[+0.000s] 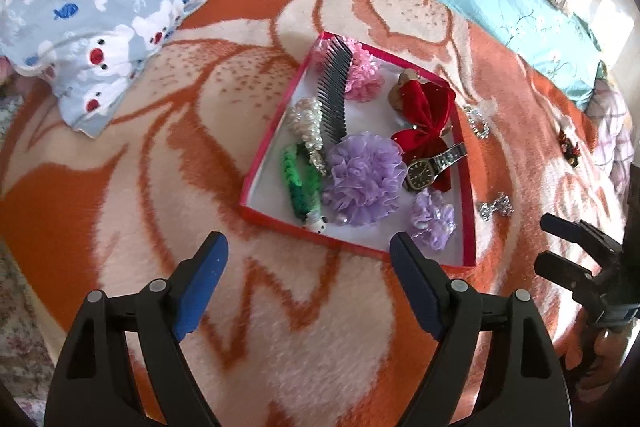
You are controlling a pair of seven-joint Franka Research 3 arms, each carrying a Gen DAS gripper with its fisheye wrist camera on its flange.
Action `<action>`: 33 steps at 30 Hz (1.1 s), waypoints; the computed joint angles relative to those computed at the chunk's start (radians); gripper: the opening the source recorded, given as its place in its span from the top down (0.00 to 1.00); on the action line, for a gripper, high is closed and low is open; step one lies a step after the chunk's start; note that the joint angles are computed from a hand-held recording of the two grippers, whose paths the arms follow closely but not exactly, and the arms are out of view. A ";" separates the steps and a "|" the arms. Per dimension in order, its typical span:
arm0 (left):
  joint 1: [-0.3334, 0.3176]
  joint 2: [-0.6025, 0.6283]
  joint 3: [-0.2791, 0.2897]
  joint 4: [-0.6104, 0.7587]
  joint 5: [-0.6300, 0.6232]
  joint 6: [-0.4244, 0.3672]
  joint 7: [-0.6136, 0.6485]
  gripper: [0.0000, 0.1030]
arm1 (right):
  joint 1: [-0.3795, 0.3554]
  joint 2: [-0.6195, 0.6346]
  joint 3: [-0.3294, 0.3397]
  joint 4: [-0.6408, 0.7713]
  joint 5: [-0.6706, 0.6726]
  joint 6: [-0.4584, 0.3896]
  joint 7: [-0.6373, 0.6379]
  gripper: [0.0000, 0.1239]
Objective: Organize jewelry
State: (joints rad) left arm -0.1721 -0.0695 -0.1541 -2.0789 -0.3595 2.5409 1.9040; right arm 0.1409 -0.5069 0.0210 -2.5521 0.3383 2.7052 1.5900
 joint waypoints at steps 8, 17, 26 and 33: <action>-0.014 -0.051 -0.016 -0.060 0.164 0.071 -0.036 0.19 | -0.021 -0.020 0.031 0.001 -0.068 -0.065 0.030 0.22; -0.027 -0.069 -0.016 -0.067 0.344 0.108 -0.131 0.14 | -0.036 -0.013 0.065 0.053 -0.177 -0.131 0.060 0.19; -0.020 -0.022 -0.013 -0.032 0.354 0.055 -0.169 0.14 | -0.027 0.047 0.062 0.099 -0.208 -0.142 0.064 0.19; -0.010 0.004 -0.021 -0.012 0.375 0.028 -0.193 0.14 | -0.018 0.096 0.047 0.126 -0.195 -0.143 0.071 0.19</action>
